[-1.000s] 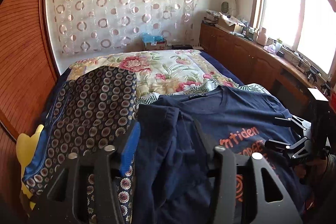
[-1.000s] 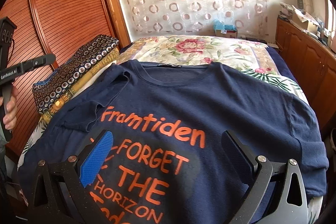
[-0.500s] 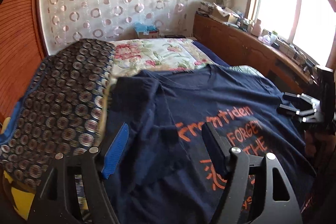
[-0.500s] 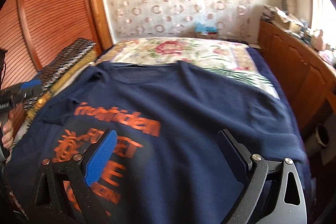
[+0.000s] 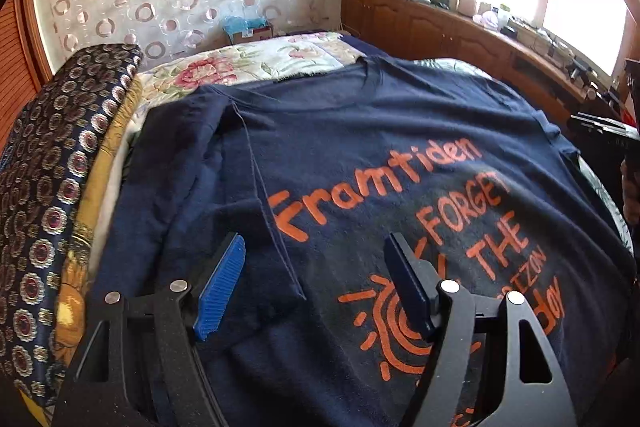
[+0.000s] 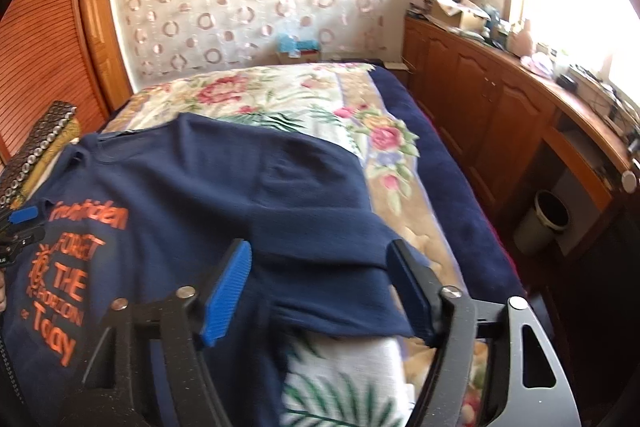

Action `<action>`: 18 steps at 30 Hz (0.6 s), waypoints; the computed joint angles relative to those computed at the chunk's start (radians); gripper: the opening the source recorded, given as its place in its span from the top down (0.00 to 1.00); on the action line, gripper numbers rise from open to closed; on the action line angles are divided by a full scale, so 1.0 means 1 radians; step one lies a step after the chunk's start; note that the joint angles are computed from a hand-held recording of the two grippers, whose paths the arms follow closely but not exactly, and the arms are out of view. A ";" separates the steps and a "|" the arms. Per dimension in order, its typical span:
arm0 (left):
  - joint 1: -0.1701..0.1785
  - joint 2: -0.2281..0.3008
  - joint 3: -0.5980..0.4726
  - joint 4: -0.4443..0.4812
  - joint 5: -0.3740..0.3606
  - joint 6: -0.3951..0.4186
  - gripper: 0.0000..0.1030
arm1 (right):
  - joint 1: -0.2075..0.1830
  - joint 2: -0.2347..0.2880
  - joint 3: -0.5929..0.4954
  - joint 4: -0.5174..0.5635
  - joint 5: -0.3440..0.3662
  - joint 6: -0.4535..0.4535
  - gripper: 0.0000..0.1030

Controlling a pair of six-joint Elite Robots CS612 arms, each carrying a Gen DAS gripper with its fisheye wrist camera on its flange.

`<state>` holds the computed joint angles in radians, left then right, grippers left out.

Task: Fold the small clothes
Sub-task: 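Grasp the opposite side and sleeve of the shirt with the right gripper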

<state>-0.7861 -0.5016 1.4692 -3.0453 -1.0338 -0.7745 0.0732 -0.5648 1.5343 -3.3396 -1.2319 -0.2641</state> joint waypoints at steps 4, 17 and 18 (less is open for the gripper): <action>0.004 0.005 -0.022 0.053 -0.029 0.010 0.23 | -0.006 -0.004 0.003 0.044 -0.010 0.011 0.38; 0.004 0.007 -0.028 0.066 -0.033 0.014 0.20 | -0.001 -0.011 -0.077 0.240 -0.001 0.043 0.44; 0.004 0.006 -0.027 0.066 -0.032 0.013 0.20 | -0.003 -0.013 -0.074 0.243 0.006 0.047 0.46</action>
<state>-0.7826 -0.4954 1.4424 -2.9797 -1.0661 -0.7619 0.0697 -0.5779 1.4599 -3.0969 -1.2263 -0.2173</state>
